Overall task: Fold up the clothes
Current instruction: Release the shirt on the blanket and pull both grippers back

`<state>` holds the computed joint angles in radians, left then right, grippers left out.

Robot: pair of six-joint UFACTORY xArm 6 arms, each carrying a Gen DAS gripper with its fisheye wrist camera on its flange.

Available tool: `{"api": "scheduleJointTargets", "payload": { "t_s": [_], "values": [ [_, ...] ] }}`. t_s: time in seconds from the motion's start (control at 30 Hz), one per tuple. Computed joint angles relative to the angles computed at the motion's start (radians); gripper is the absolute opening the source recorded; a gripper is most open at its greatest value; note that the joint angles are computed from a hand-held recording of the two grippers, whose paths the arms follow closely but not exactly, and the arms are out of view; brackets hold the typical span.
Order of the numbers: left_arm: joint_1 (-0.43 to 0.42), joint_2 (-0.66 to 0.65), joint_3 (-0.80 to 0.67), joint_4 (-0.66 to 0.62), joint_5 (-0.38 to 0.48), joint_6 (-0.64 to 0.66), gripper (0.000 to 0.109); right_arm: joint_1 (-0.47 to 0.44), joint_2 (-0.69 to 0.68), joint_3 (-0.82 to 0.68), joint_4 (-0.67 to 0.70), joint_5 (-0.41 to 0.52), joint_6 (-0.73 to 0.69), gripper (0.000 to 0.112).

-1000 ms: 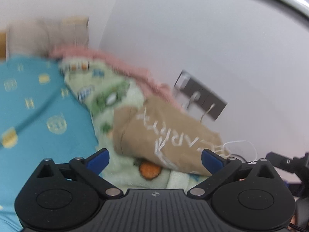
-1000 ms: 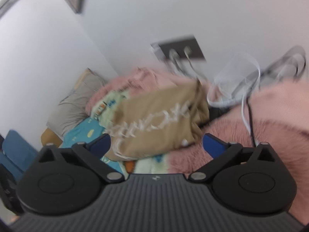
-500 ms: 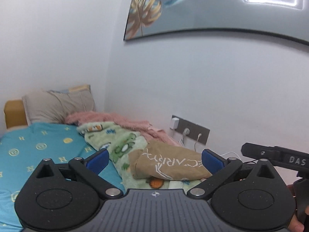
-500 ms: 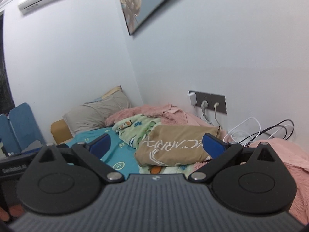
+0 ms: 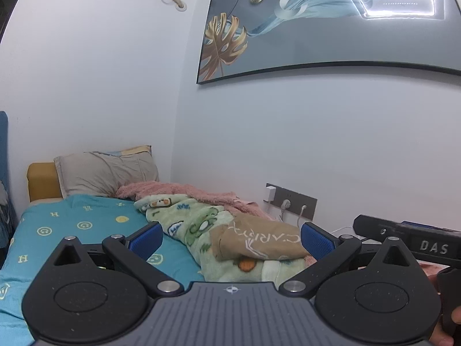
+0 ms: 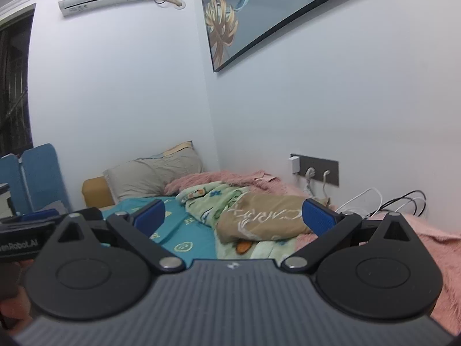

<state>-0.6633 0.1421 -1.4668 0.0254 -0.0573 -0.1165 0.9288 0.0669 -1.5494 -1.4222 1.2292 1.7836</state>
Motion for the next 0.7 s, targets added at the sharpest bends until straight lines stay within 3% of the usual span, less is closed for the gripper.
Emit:
{"api": "scheduleJointTargets", "payload": {
  "t_s": [0.23, 0.4, 0.53, 0.63, 0.7],
  "values": [
    [0.030, -0.032, 0.044, -0.009, -0.015, -0.025, 0.103, -0.002, 0.056, -0.057, 0.024, -0.006, -0.030, 0.103],
    [0.052, -0.047, 0.062, 0.135, -0.015, -0.150, 0.103, 0.007, 0.078, -0.080, 0.031, 0.001, -0.036, 0.103],
    [0.037, -0.049, 0.066, 0.053, -0.013, -0.073, 0.103, 0.016, 0.079, -0.081, 0.030, 0.014, -0.034, 0.103],
    [0.044, -0.053, 0.069, 0.123, -0.010, -0.133, 0.103, 0.019, 0.074, -0.077, 0.030, 0.017, -0.032, 0.103],
    [0.032, -0.056, 0.074, 0.044, -0.012, -0.061, 0.103, 0.022, 0.073, -0.076, 0.029, 0.020, -0.032, 0.103]
  ]
}}
